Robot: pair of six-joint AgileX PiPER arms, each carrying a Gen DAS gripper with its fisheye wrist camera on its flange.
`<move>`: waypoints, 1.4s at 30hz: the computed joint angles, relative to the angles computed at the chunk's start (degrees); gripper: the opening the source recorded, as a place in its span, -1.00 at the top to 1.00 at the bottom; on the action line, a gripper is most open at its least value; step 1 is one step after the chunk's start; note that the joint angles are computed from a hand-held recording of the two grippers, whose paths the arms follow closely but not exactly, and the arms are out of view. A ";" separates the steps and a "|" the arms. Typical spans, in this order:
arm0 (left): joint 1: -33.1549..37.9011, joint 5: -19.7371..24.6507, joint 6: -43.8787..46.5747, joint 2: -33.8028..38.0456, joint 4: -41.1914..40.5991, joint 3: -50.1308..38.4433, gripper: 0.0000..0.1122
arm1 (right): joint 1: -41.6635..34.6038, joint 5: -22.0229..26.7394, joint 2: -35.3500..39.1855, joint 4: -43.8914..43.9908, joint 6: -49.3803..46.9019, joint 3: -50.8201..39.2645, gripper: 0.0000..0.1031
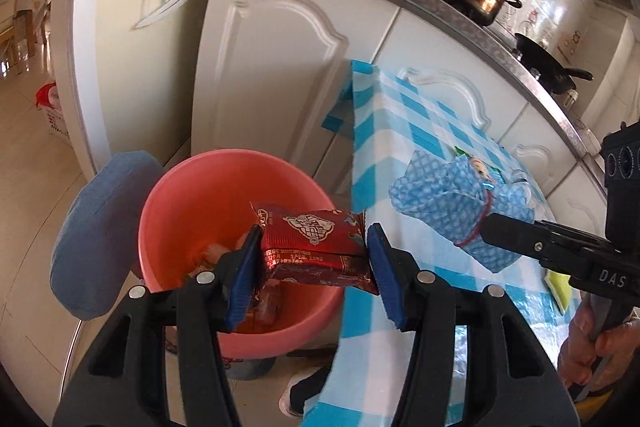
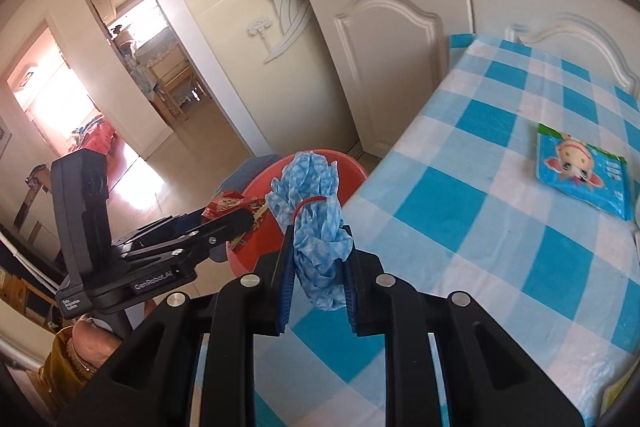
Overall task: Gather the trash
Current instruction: 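Carry the red packet and blue cloth over the pink bucket and release both, then bring both tools back over the table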
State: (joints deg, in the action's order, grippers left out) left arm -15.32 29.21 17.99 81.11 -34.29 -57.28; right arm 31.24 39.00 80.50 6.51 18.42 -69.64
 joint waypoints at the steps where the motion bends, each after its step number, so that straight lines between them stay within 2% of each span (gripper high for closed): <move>1: 1.07 0.01 1.11 1.07 -1.17 -0.26 0.04 | 0.62 0.25 1.92 -0.44 -0.05 -1.80 0.56; 8: 4.53 -0.76 3.31 8.12 -2.72 -2.57 0.04 | 1.86 0.90 12.09 0.93 -2.35 -10.58 0.54; 14: 5.15 -1.01 3.46 12.76 -2.86 -4.00 0.02 | 2.66 0.63 16.32 1.18 -2.83 -13.05 0.50; 17: 5.15 -1.55 1.98 14.80 -1.51 -4.27 -0.05 | 1.97 -0.13 17.18 3.25 -4.08 -12.45 0.32; 18: 5.39 -1.21 1.57 15.49 -1.44 -4.56 -0.10 | 1.79 -0.68 16.96 3.42 -3.82 -11.80 0.15; 19: 5.77 -0.67 0.61 16.31 -1.24 -4.99 -0.23 | 1.36 -1.82 16.26 4.48 -4.29 -10.53 -0.08; 20: 6.52 0.12 0.98 16.97 -2.60 -5.26 -0.41 | 0.90 -3.08 15.56 5.77 -4.84 -9.37 -0.19; 21: 7.68 0.95 3.60 17.23 -6.24 -4.93 -0.44 | 0.31 -4.42 14.40 7.09 -5.40 -7.77 -0.34; 24: 9.15 2.10 5.88 16.06 -10.23 -3.81 -0.50 | -1.04 -7.79 10.81 9.16 -5.84 -3.53 -0.49; 25: 9.18 1.86 4.72 15.24 -9.57 -3.44 -0.60 | -1.16 -9.05 9.19 8.66 -4.81 -1.79 -0.58; 27: 9.38 1.00 2.43 13.38 -8.78 -2.24 -0.65 | -1.94 -11.28 5.74 9.14 -4.47 1.64 -0.60; 30: 10.80 1.51 2.76 10.51 -11.99 0.06 -0.69 | -3.02 -14.61 0.73 9.03 -3.23 6.43 -0.73; 33: 11.28 2.55 1.47 7.97 -12.94 1.34 -0.71 | -4.93 -18.30 -4.82 13.30 -5.37 12.23 -0.75; 36: 9.90 3.14 -1.53 5.13 -10.45 1.73 -0.71 | -6.44 -21.60 -9.59 17.79 -7.86 17.58 -0.76; 39: 8.72 4.07 -3.09 2.77 -8.78 2.01 -0.72 | -6.34 -23.68 -13.90 12.51 -1.92 21.69 -0.76; 42: 5.85 4.41 -6.92 0.95 -5.79 1.82 -0.72 | -5.61 -25.28 -18.32 1.55 9.61 25.53 -0.76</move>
State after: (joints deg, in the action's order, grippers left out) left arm -9.47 33.62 11.07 82.06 -40.08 -55.47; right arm 25.62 13.72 62.18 8.06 28.03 -44.10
